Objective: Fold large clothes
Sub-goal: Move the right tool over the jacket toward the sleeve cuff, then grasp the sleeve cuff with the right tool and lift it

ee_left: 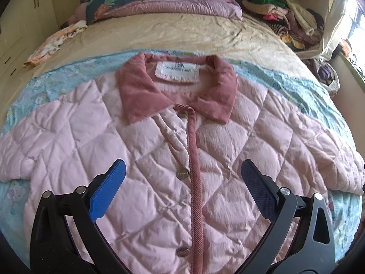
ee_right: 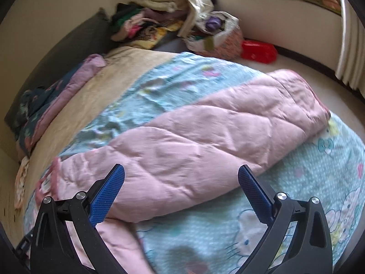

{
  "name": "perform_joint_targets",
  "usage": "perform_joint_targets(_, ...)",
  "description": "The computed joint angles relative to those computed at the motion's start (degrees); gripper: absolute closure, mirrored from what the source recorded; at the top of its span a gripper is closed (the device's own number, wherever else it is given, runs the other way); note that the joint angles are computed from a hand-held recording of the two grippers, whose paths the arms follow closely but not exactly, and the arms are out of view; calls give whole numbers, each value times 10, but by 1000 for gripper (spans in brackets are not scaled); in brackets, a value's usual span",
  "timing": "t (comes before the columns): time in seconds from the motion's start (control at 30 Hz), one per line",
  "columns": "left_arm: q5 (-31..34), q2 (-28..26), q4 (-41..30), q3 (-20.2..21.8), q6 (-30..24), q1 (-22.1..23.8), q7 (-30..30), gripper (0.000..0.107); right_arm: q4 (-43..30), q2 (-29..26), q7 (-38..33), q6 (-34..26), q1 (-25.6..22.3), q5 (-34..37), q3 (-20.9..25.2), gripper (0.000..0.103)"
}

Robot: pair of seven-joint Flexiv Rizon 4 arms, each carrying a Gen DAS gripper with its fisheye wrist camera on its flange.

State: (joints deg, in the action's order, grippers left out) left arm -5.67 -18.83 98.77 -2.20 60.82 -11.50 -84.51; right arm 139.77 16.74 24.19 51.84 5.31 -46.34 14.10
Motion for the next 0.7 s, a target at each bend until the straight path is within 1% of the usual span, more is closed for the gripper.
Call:
perform_joint_targets(0.2,-5,-23,-6,-6,-2,-2,6,12,24,-6,11,24,-14,24,-15,4)
perform_joint_targets(0.27,-7,-30,-8,-9,0,-2,13,12,33,-6,25,28,-22,31,-16,4)
perform_joint_targets(0.33,-7,-36,-11,-17,-4,-3,40,12,38,-6,36,20,-27,37,-16,4)
perform_joint_targets(0.4,8,-41,-19,-12,-11,-13,46,12,44,-4,41,10,-29,55,-18,4)
perform_joint_targets(0.47,13,-47,-26,-11,-17,-18,53,12,58,2,60,26,-40,55,-23,4)
perform_joint_targets(0.53,11,-52,-33,-11,-22,-20,52,12,72,2,68,56,-56,45,-32,4)
perform_joint_targets(0.6,12,-56,-41,-7,-22,-23,45,12,80,2,74,65,-69,45,-37,4)
perform_joint_targets(0.67,11,-57,-46,-3,-26,-23,36,12,97,0,114,118,-108,-8,-46,4)
perform_joint_targets(0.7,7,-57,-47,-5,-28,-20,36,12,102,-3,120,137,-121,-25,-51,4)
